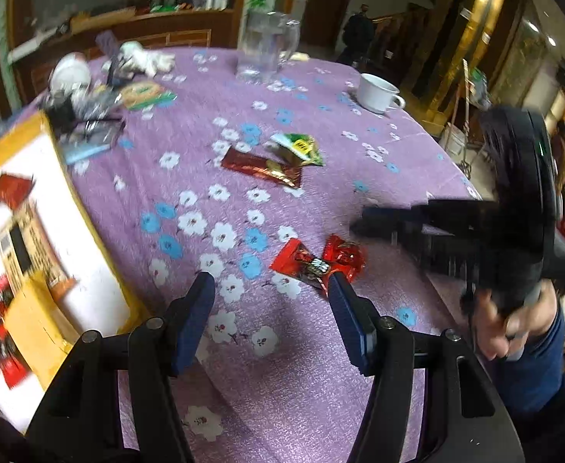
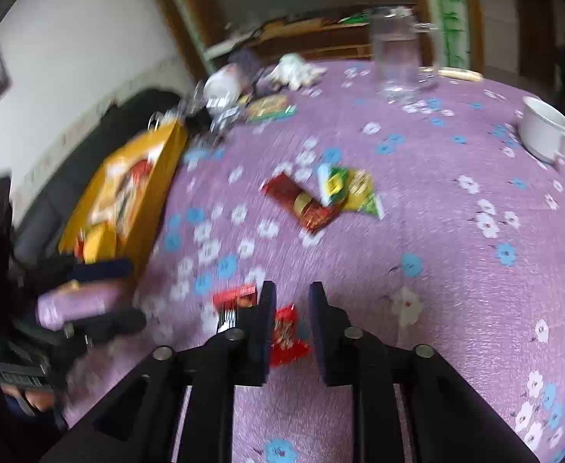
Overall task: Organize snacks
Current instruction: 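Lift the red candy with the right gripper while the left moves toward another red candy, then grasp a red candy pack on the tablecloth with the left gripper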
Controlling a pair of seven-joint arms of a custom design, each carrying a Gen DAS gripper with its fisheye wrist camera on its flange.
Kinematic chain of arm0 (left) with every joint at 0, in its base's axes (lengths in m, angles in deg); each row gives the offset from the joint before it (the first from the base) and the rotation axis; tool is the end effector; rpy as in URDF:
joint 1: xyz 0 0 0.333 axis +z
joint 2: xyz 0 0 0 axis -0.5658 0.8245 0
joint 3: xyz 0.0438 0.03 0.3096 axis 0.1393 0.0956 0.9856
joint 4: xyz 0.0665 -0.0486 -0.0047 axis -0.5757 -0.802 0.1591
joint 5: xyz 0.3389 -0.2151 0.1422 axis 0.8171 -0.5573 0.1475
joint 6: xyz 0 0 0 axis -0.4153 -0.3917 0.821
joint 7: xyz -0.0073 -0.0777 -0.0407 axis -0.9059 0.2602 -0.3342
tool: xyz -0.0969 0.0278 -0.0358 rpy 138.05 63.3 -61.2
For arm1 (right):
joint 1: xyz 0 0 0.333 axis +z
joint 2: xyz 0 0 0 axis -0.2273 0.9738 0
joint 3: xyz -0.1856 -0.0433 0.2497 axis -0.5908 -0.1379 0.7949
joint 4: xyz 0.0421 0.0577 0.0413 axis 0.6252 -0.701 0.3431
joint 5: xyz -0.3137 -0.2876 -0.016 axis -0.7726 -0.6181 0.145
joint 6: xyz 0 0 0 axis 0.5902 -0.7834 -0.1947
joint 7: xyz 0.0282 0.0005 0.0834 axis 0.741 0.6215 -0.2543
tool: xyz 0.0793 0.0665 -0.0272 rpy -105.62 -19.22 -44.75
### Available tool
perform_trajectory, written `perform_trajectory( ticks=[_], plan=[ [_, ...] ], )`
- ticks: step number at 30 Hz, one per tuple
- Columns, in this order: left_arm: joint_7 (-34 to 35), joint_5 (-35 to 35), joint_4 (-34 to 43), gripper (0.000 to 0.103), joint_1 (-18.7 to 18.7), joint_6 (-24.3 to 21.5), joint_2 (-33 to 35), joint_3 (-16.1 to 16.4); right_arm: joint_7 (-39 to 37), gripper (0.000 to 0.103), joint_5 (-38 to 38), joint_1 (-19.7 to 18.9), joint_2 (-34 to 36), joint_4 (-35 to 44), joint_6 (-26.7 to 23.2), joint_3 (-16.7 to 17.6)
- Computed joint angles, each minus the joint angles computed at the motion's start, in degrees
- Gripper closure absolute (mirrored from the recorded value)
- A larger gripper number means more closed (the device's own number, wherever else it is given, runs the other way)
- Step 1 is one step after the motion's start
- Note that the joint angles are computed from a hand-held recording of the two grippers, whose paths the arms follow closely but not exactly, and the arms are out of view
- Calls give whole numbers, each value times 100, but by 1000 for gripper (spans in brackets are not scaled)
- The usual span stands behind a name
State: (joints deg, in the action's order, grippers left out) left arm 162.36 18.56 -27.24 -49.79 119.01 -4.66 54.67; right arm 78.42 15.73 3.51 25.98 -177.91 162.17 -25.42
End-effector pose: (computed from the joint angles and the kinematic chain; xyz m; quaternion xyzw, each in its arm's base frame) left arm 0.5667 -0.3362 0.5226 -0.3702 0.8705 -0.3236 0.0230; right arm 0.5012 0.2557 0.5037 -0.6142 0.7130 -0.1571 0.2995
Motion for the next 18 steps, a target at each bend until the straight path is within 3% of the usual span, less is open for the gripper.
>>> perform_trajectory(
  ticks=[4, 7, 11, 15, 18],
  plan=[
    [-198, 7, 22, 43, 30, -27, 5, 30, -526, 73, -4, 186, 296, 352, -685, 35],
    [-181, -73, -7, 43, 52, -34, -26, 33, -367, 66, -335, 225, 418, 500, -1087, 81],
    [-117, -155, -19, 43, 55, -109, -44, 27, -341, 71, -377, 323, 475, 512, -1093, 35],
    [-56, -190, -32, 43, 35, -170, -77, 22, -613, 71, -135, 424, 486, 471, -805, -12],
    [-112, -219, 62, 44, 31, -394, -3, 25, -397, 71, -151, 378, 382, 373, -619, -25]
  ],
)
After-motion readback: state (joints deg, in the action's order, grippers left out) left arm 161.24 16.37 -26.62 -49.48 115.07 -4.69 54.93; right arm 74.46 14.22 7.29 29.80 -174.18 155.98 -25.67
